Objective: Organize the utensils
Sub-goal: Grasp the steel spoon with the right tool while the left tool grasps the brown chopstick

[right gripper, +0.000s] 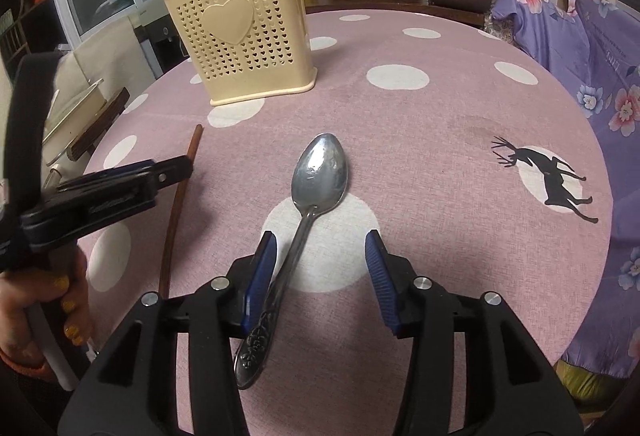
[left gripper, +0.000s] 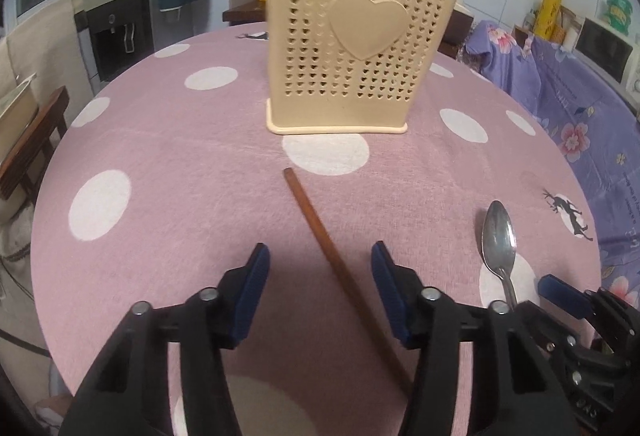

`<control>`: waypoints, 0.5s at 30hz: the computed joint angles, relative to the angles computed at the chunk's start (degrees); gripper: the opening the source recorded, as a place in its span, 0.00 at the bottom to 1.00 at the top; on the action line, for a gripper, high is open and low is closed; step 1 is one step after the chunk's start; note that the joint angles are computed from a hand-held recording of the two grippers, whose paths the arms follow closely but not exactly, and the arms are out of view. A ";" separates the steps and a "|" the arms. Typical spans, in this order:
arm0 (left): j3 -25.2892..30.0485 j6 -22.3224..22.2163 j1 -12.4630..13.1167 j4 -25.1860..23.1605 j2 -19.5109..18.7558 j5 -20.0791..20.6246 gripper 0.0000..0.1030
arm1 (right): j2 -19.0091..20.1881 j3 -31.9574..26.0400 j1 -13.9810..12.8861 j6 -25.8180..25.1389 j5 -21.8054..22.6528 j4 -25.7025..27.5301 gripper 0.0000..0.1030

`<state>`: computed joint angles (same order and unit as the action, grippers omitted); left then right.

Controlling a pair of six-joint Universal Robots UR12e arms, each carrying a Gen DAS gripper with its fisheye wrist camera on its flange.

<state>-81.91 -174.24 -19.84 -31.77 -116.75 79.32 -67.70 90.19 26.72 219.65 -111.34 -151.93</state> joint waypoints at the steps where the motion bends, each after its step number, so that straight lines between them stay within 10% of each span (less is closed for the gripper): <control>1: 0.50 0.50 -0.24 -0.41 -0.35 0.60 0.44 | -0.08 0.10 -0.01 0.07 -0.02 -0.07 0.46; 9: 4.16 3.09 -0.65 -3.59 -2.23 1.23 0.13 | -0.38 0.67 -0.41 0.49 0.34 -0.68 0.46; 15: 6.27 5.39 -0.67 -5.73 -3.29 -0.03 0.08 | -0.48 0.80 -0.62 0.64 0.81 -0.64 0.46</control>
<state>-75.64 -168.84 -20.51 -37.50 -120.04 79.29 -68.18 90.99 26.10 220.30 -110.53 -152.57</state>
